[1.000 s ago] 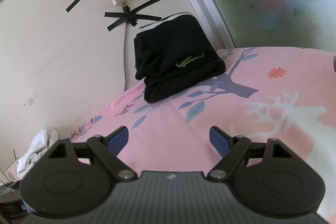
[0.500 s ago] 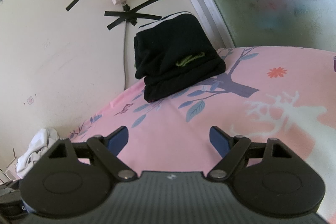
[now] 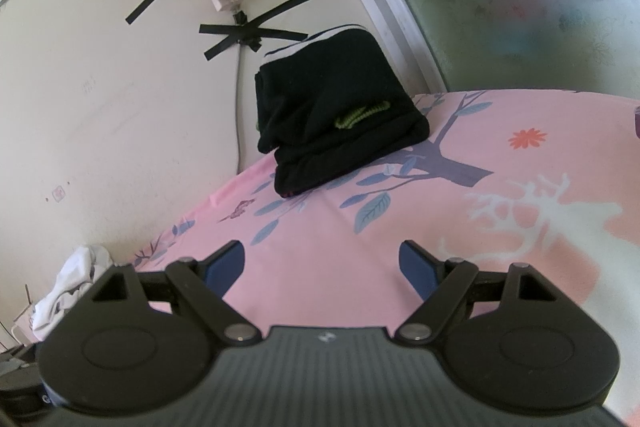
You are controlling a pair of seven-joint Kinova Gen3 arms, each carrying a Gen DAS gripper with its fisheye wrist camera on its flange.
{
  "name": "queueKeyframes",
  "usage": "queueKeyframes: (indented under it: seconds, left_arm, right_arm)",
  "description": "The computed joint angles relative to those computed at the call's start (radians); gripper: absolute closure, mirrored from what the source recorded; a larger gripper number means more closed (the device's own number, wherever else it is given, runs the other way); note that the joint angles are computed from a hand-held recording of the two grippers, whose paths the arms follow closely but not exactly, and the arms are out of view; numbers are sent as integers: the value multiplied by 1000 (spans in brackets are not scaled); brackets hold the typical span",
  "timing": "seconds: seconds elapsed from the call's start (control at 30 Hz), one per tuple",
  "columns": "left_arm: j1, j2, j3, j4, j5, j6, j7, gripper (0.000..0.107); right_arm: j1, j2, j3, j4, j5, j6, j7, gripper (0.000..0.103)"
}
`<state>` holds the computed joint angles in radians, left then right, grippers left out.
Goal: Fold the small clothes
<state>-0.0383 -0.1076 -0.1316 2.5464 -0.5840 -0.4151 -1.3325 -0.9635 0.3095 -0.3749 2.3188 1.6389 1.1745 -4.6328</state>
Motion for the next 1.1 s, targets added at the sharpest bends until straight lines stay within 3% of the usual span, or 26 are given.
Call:
queueKeyframes:
  seconds: [1.1]
  left_arm:
    - [8, -4, 1, -3, 9, 10, -3, 5]
  right_arm:
    - [-1, -2, -1, 0, -2, 0, 1, 28]
